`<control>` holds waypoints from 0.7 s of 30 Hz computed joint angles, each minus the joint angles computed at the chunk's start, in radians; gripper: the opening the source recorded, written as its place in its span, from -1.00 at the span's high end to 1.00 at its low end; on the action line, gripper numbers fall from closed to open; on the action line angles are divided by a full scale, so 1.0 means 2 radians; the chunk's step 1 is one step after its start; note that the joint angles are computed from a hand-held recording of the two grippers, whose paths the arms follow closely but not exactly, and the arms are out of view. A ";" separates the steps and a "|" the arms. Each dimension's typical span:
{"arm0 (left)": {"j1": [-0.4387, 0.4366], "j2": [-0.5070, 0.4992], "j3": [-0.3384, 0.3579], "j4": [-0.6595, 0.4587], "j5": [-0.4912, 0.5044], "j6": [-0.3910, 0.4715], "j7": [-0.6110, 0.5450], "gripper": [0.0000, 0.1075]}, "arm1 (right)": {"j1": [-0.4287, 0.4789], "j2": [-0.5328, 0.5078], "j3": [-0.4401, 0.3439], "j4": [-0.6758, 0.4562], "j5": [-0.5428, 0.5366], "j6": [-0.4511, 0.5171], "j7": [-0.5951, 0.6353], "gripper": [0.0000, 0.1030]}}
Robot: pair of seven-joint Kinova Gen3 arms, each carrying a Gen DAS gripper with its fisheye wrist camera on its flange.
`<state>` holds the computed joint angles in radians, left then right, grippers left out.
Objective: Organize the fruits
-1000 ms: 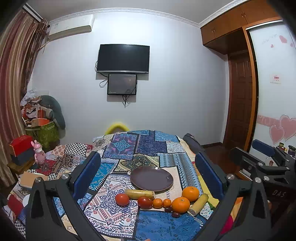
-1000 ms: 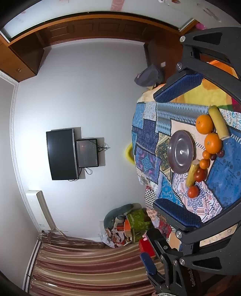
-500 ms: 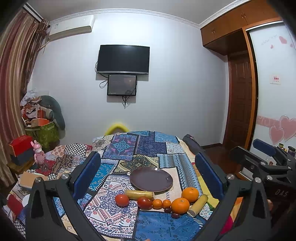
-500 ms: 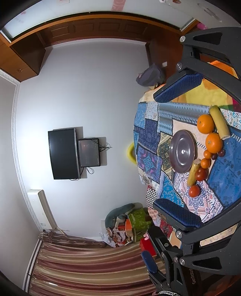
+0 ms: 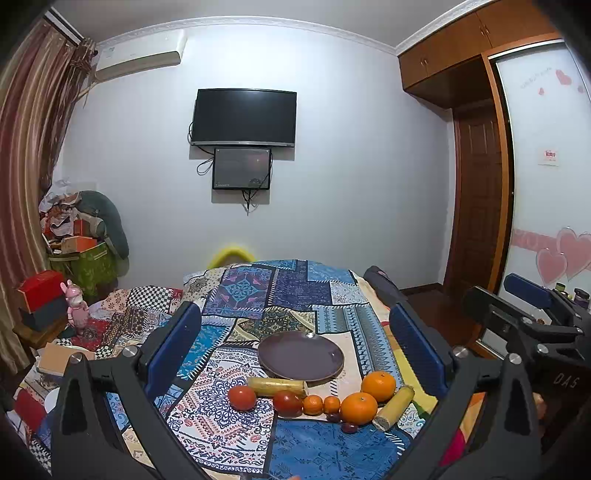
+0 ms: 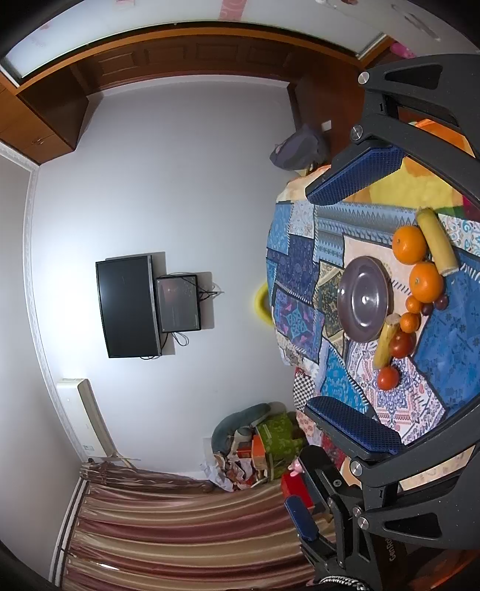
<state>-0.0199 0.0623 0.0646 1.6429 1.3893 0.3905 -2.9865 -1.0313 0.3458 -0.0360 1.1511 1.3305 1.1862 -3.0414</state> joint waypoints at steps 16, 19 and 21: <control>0.000 0.000 0.000 0.000 0.000 0.000 0.001 -0.92 | 0.000 0.001 0.000 -0.001 0.000 0.000 0.001 -1.00; 0.001 0.000 0.000 -0.001 -0.003 0.000 0.003 -0.92 | 0.000 0.000 0.000 -0.001 -0.001 -0.001 0.000 -1.00; 0.000 0.000 0.000 0.000 -0.001 0.000 0.001 -0.92 | 0.000 0.000 0.000 0.000 0.000 0.000 -0.001 -1.00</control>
